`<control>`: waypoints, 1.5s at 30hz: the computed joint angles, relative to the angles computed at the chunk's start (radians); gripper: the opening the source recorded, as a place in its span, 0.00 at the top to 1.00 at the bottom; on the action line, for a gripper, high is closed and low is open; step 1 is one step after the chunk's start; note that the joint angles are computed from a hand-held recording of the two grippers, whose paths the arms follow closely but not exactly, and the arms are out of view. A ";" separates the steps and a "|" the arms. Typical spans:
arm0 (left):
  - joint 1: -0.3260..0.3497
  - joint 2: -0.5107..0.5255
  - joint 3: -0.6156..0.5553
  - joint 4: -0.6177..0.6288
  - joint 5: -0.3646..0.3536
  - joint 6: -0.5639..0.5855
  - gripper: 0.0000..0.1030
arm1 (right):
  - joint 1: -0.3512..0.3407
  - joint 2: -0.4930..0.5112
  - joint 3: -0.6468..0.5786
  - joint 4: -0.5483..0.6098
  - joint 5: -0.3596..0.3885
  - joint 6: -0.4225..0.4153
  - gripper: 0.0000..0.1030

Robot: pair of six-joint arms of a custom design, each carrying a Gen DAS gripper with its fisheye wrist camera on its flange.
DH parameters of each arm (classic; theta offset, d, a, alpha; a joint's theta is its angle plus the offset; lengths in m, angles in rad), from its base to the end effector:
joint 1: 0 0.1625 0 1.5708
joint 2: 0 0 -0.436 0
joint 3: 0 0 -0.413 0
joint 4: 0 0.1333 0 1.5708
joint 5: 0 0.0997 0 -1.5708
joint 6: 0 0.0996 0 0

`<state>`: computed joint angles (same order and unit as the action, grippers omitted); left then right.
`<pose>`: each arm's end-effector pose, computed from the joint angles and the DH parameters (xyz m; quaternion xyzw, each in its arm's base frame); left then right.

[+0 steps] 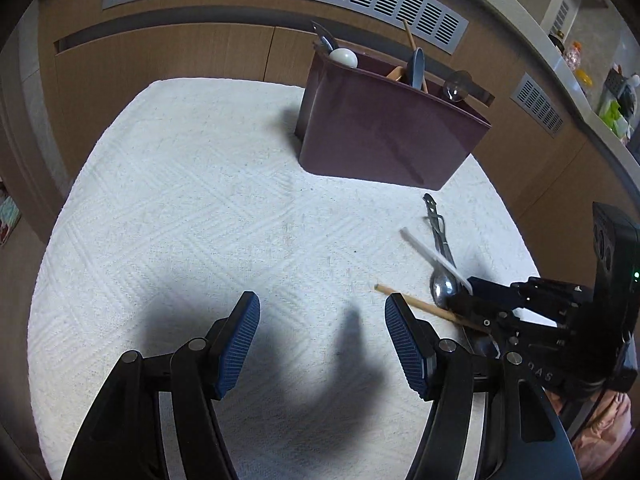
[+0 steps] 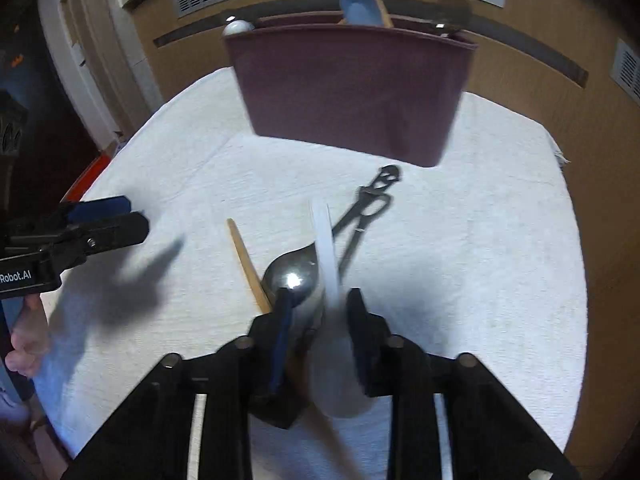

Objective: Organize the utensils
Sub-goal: 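Grasp the metal spoon with the left tool while the right tool grasps the white plastic spoon, then lift both held spoons upright and carry them over the maroon caddy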

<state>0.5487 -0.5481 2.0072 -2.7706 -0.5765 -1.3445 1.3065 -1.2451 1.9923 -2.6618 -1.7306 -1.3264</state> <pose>-0.3140 -0.4461 -0.0988 -0.0790 0.8702 -0.3949 0.2839 -0.0354 -0.5804 0.2359 0.4856 -0.8538 0.0632 0.1768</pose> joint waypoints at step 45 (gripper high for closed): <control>-0.025 0.021 -0.107 0.289 -0.191 0.158 0.71 | -0.008 0.029 -0.109 0.041 -0.012 0.074 0.91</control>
<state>0.5240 -0.5276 1.9005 -2.4817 -0.7677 -1.1870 1.2989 -1.2157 1.8837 -2.6205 -1.7430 -1.2527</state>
